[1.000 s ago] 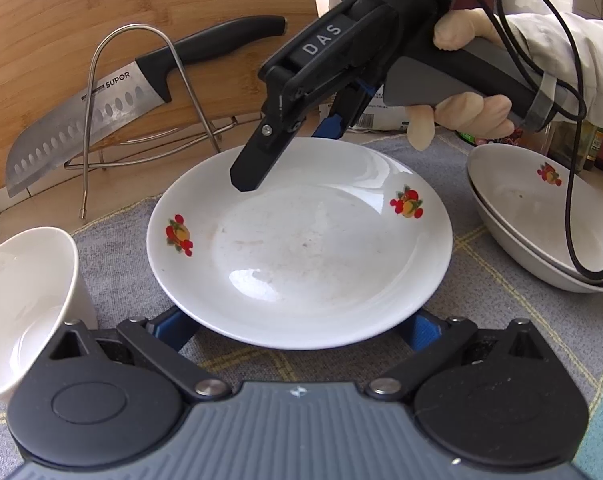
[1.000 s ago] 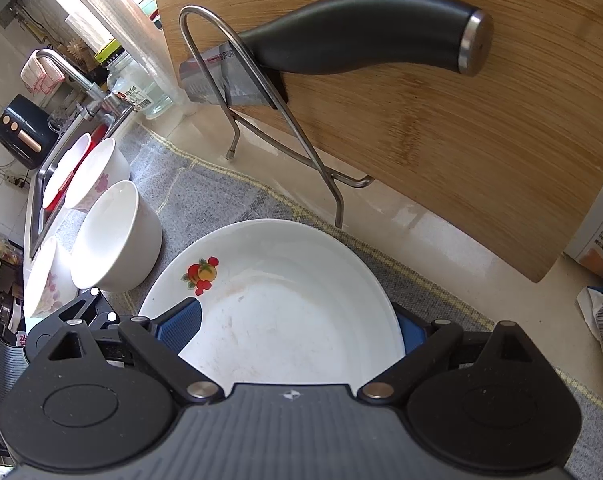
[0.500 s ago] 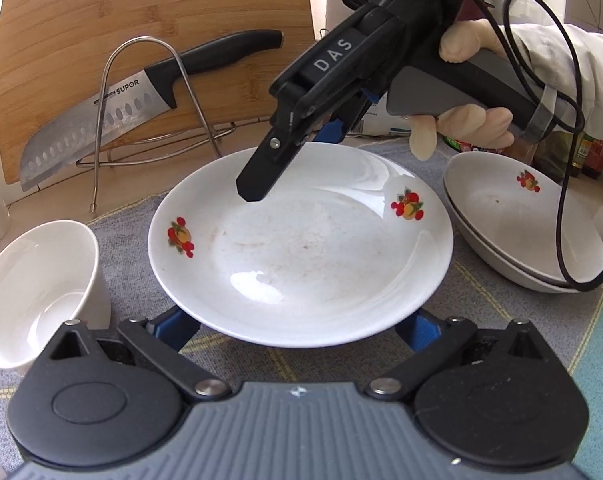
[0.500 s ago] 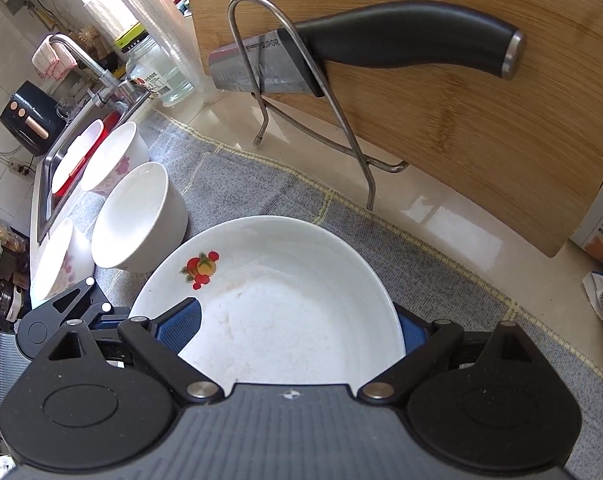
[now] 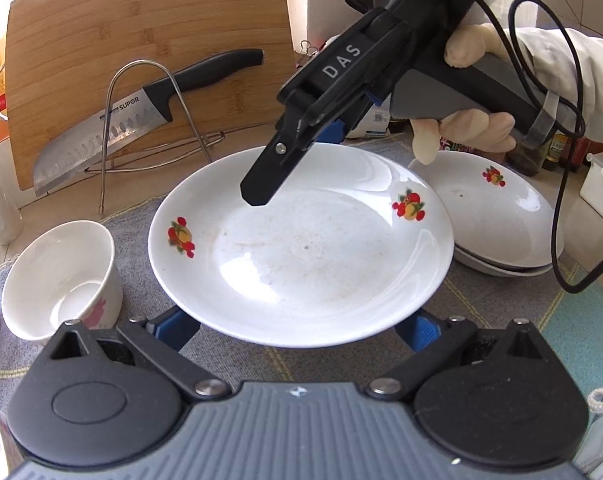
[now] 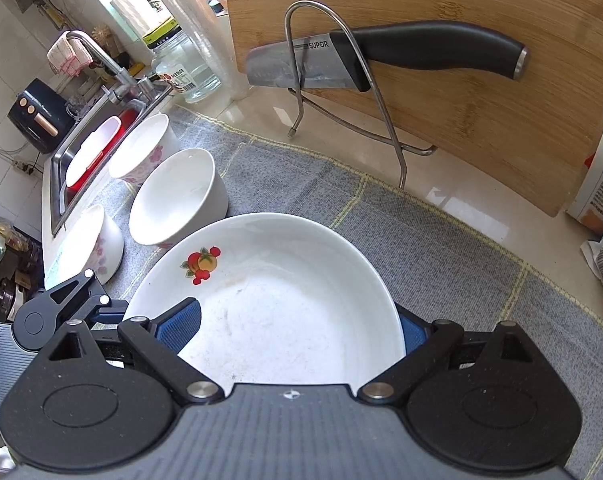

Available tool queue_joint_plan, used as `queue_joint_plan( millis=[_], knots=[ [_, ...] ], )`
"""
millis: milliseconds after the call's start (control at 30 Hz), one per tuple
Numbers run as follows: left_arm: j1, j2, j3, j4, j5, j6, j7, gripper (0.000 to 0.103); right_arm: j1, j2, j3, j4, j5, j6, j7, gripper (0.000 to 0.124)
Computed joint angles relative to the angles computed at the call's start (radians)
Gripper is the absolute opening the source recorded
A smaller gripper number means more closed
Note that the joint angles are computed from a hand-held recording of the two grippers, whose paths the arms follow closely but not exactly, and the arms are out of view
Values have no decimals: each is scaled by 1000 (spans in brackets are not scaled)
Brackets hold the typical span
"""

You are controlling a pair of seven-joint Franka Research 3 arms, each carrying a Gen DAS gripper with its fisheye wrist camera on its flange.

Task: Organize plates and bowls
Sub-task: 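Carry the fruit-print plate toward the two-plate stack with the right gripper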

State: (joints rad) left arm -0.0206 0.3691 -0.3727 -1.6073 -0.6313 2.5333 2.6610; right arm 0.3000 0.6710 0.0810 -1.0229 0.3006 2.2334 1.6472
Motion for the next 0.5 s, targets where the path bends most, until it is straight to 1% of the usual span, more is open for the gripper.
queue_joint_plan(
  millis=[200,300,500],
  knots=[
    [13,-59,6,-54,-38,-42,30,101,18,-91,-4,-134,-2,57,26,100],
    [9,-82,21,-70,-55,-72,46,101,31,-131,-7,-195,-11,83,45,100],
    [-7,-143,51,-126,-90,-97,102,101,51,-217,-8,-324,-23,147,84,100]
  ],
)
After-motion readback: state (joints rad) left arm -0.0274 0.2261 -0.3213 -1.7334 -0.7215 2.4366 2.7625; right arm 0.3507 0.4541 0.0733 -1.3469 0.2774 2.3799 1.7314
